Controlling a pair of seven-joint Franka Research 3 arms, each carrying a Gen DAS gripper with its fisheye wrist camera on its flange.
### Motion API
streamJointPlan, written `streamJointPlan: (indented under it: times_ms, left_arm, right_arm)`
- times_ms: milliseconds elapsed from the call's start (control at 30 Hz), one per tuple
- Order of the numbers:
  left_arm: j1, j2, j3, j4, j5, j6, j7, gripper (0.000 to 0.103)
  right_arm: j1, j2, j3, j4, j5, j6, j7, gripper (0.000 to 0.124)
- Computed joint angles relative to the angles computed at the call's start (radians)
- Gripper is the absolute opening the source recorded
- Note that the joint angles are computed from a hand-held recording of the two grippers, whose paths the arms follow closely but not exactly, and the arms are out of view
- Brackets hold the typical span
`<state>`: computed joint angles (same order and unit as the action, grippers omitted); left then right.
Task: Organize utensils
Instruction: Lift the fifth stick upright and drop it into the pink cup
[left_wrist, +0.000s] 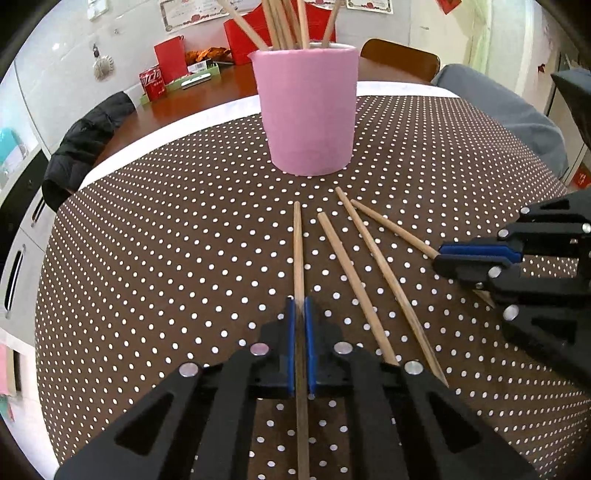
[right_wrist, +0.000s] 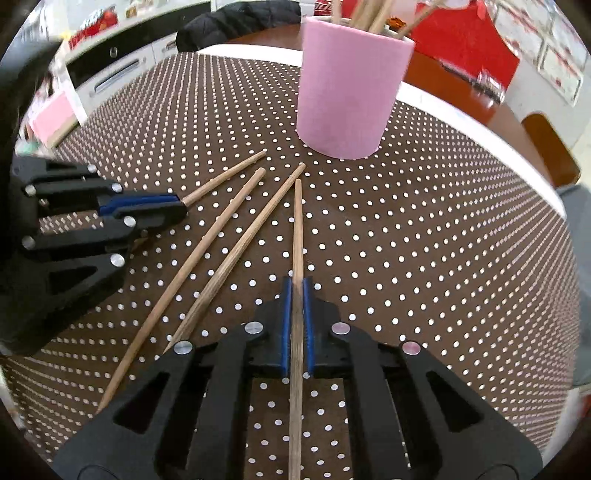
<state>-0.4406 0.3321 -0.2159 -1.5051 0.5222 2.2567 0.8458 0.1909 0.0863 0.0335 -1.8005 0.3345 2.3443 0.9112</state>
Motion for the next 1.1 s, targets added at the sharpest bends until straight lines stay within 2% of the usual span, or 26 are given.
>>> streamJointPlan:
  times_ms: [67,133,200,333,600,733,900,967,1100]
  left_arm:
    - [0.006,-0.012,0.000,-0.023,-0.006,0.027,-0.009,0.005]
    - [0.017,-0.021,-0.002,-0.039,-0.023,0.058,-0.019,0.005]
    - [0.030,-0.059,-0.002,-0.097,-0.032,0.126,-0.050,0.005]
    - [0.032,-0.120,0.007,-0.160,0.032,0.219,-0.141,0.005]
    - [0.026,-0.219,0.009,-0.199,0.319,0.331,-0.419,0.005]
    - [0.032,-0.226,0.006,-0.170,0.478,0.346,-0.553,0.005]
    - [0.049,-0.225,0.020,-0.128,0.681,0.429,-0.747,0.005]
    - [0.057,-0.204,0.032,-0.079,0.789,0.480,-0.857,0.005]
    - [0.050,-0.121,0.060,0.078,0.941,0.547,-0.989,0.005]
  right_arm:
    - [-0.028,-0.005,-0.004,0.006,0.137,-0.047,-0.066,0.006]
    - [-0.040,-0.019,-0.009,-0.006,0.206,-0.044,-0.101,0.006]
    - [-0.050,-0.029,-0.014,-0.010,0.269,-0.055,-0.132,0.006]
    - [-0.067,-0.059,-0.025,-0.018,0.411,-0.047,-0.210,0.006]
    - [-0.070,-0.122,-0.046,-0.045,0.664,-0.001,-0.386,0.006]
    - [-0.060,-0.151,-0.055,-0.060,0.755,0.031,-0.451,0.006]
    - [-0.052,-0.135,-0.063,-0.004,0.883,0.077,-0.510,0.006]
    - [-0.051,-0.125,-0.061,0.028,0.932,0.096,-0.524,0.006]
    - [-0.045,-0.057,-0.041,0.166,1.034,0.179,-0.542,0.006]
